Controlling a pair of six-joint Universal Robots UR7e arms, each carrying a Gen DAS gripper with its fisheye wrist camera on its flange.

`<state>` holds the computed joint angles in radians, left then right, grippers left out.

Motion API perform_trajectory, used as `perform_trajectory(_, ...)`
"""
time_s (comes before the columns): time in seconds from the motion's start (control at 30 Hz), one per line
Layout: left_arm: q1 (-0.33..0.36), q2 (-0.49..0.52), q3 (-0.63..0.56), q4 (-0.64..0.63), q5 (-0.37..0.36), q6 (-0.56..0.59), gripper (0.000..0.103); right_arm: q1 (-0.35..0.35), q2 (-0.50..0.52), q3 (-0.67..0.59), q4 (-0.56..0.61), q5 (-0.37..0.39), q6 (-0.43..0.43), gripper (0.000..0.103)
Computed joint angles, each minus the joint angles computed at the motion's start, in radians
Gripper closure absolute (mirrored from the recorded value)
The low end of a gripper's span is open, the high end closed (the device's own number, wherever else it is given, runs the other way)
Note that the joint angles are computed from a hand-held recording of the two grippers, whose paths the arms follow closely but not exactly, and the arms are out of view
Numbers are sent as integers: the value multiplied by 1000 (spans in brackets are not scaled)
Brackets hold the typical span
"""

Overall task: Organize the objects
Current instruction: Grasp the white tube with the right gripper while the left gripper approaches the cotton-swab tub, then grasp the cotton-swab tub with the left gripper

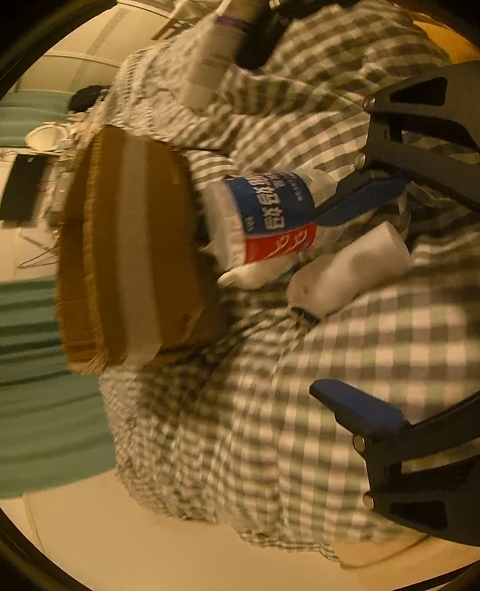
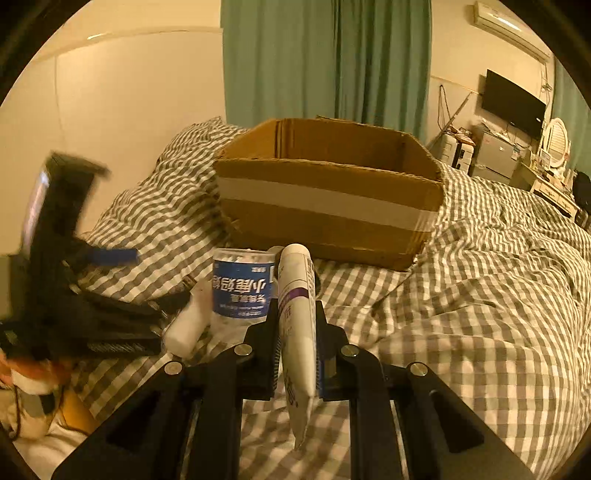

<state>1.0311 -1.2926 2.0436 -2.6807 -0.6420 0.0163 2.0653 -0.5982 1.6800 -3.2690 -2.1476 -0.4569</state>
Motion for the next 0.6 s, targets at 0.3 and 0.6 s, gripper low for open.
perform_trajectory(0.3, -4, 60, -62, -67, -121, 29, 23, -20, -9, 10, 5, -1, 25, 90)
perform_trajectory(0.6, 59, 164, -170, 37, -201, -46, 37, -37, -34, 31, 3, 9, 72, 90)
